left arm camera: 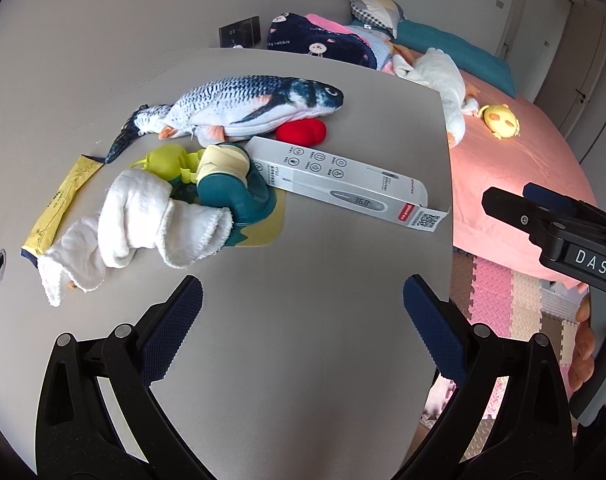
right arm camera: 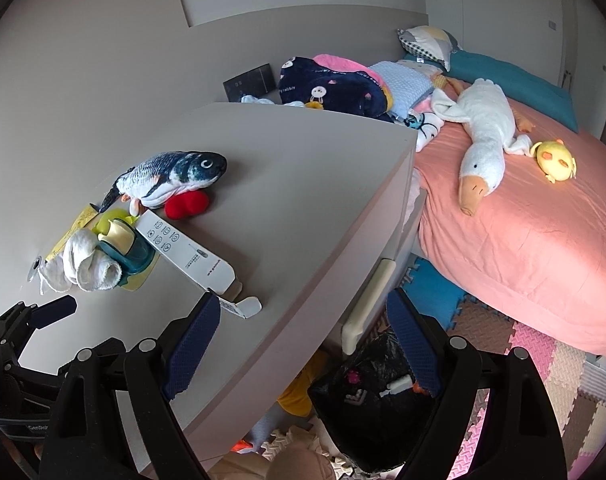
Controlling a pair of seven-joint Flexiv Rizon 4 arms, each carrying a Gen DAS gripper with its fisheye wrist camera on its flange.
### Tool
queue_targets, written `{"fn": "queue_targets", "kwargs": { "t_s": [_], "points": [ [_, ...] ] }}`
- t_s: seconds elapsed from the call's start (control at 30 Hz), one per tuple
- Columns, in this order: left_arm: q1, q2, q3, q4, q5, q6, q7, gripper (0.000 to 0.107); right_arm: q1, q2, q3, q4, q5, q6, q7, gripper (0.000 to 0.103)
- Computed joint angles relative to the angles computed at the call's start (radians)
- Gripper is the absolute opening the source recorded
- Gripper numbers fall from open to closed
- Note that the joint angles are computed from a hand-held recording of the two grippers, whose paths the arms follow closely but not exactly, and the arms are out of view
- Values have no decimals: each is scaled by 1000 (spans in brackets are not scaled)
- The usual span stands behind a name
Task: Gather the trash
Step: 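Move both open grippers back over the table toys, then grasp the white towel with the left gripper while the right gripper grasps the white box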
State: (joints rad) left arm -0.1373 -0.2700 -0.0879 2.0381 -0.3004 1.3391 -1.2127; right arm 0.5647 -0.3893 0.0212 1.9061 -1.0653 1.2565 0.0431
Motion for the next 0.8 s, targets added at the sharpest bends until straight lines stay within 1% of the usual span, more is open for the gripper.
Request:
{"fn": "queue_targets", "kwargs": {
  "t_s": [0.07, 0.2, 0.37, 0.53, 0.7, 0.8],
  "points": [
    [1, -3, 18, -8, 20, 9, -10, 97, 5, -18, 8, -25, 16, -8, -26, 85],
    [27, -11, 28, -23, 19, 18, -11, 97, 22, -55, 14, -79, 68, -28, -89, 85],
    [65, -26, 32, -40, 2, 32, -4, 97, 42, -101, 14, -144, 148, -31, -172, 85],
    [101, -61, 23, -74, -26, 23, 8, 97, 69, -147, 17, -216, 228, -75, -292, 85],
    [106, -108, 36, -119, -11, 34, -7, 97, 94, -184, 10, -272, 290, -114, -374, 85],
    [108, -123, 43, -125, 8, 51, -9, 97, 105, -201, 4, -299, 314, -133, -407, 85]
  ]
}}
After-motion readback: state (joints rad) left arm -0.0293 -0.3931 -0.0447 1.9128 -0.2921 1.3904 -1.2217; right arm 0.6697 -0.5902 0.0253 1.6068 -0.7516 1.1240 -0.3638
